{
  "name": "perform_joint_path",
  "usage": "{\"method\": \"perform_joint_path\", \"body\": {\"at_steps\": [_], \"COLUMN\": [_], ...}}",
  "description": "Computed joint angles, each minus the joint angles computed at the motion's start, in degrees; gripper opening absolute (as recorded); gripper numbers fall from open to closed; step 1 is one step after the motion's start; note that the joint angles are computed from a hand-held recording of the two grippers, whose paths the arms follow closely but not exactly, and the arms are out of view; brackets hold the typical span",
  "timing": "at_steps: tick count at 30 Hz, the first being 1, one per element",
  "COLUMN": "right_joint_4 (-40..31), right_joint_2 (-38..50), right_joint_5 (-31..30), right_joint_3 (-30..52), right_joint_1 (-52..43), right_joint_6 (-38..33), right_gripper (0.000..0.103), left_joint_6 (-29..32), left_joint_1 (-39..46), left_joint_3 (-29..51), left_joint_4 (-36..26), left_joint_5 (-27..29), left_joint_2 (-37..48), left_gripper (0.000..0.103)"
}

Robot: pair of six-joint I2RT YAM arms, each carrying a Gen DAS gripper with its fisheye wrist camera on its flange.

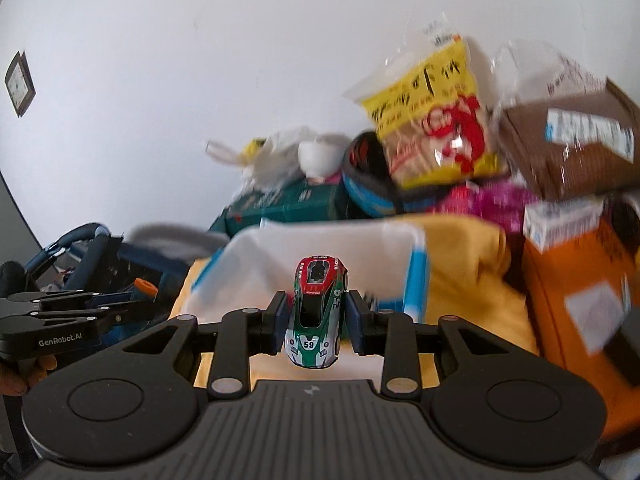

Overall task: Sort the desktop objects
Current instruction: 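Carry the teal figure and race car over the white bin and open both tools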

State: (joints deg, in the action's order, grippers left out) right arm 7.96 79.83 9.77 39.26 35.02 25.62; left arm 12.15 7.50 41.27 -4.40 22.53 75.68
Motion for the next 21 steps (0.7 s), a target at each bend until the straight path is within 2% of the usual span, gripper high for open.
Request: {"method": "perform_joint_path", "body": {"at_steps": [13,21], "right_joint_4": [-12.0,-17.7], "right_joint_2": [11.5,18.7], "right_joint_5": [-6.2,-7.4], "right_joint_3": [19.2,27.0], "right_joint_1": [-4.1,-5.4], "right_joint_6": [-4.7,-6.7], "right_gripper": [0.034,0.034], "left_joint_6": [-0.6,-1.9], "left_joint_1": [-4.3,-6.4], "left_joint_3": [19.5,26.3], "left_joint_4": [-8.6,-12.2], "left_joint_5": [-4.4,-6.4], "left_joint_2": [15.7,21.8], "left_gripper": [0.028,0.029]}}
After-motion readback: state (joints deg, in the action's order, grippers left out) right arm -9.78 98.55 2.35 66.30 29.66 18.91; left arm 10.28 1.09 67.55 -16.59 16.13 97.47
